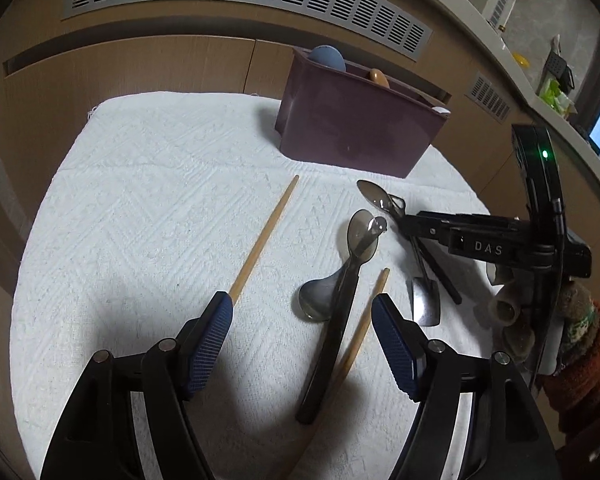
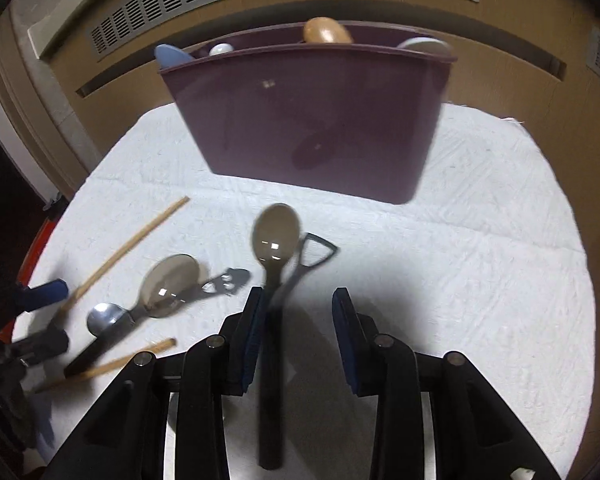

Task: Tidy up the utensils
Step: 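Move both open tools back down toward the remaining spoons, then grasp a brown spoon with the right tool while the left tool grasps a translucent brown spoon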

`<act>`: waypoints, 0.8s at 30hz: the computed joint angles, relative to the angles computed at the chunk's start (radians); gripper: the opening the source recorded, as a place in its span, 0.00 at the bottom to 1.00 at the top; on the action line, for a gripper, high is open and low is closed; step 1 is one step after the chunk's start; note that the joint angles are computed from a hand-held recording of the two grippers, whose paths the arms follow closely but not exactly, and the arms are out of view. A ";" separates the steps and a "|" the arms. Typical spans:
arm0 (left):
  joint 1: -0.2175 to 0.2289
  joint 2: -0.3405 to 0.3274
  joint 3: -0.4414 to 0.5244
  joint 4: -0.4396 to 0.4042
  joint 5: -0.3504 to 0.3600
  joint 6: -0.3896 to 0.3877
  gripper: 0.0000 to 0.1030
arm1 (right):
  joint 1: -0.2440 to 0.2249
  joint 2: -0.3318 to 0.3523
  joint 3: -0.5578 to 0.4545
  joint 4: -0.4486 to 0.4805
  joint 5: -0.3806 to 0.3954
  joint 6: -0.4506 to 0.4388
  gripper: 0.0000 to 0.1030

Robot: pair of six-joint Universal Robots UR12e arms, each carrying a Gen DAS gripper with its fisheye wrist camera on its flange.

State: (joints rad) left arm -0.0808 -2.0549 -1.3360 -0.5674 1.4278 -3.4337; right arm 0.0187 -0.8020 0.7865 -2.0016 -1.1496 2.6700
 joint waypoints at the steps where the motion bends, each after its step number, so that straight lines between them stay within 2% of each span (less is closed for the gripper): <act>1: -0.001 0.000 0.001 -0.007 0.006 -0.001 0.70 | 0.005 -0.008 0.013 -0.001 -0.002 -0.004 0.32; 4: -0.001 0.001 0.004 -0.032 0.029 -0.007 0.70 | 0.022 -0.024 0.047 -0.053 -0.042 -0.055 0.38; 6: 0.001 -0.001 0.009 -0.041 0.016 -0.014 0.70 | 0.029 -0.036 0.079 -0.104 -0.068 -0.088 0.39; 8: -0.001 -0.011 0.029 -0.044 0.007 -0.002 0.70 | 0.029 -0.037 0.081 -0.108 -0.068 -0.099 0.36; 12: -0.024 -0.059 0.112 -0.038 0.032 0.099 0.70 | 0.019 -0.043 0.094 -0.160 -0.115 -0.066 0.35; 15: -0.045 -0.110 0.198 -0.099 0.069 0.198 0.70 | 0.000 -0.056 0.108 -0.164 -0.105 -0.038 0.35; 18: -0.060 -0.148 0.260 -0.161 0.101 0.262 0.68 | -0.019 -0.077 0.144 -0.207 -0.110 -0.025 0.36; 21: -0.078 -0.179 0.308 -0.204 0.172 0.307 0.62 | -0.034 -0.089 0.167 -0.242 -0.113 -0.007 0.36; 24: -0.081 -0.197 0.342 -0.241 0.193 0.306 0.60 | -0.042 -0.095 0.179 -0.252 -0.100 0.008 0.36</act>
State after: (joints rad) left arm -0.1620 -2.2519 -0.9945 -0.8080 1.6212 -3.1282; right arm -0.0237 -0.8967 0.9657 -2.2539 -1.2493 2.6785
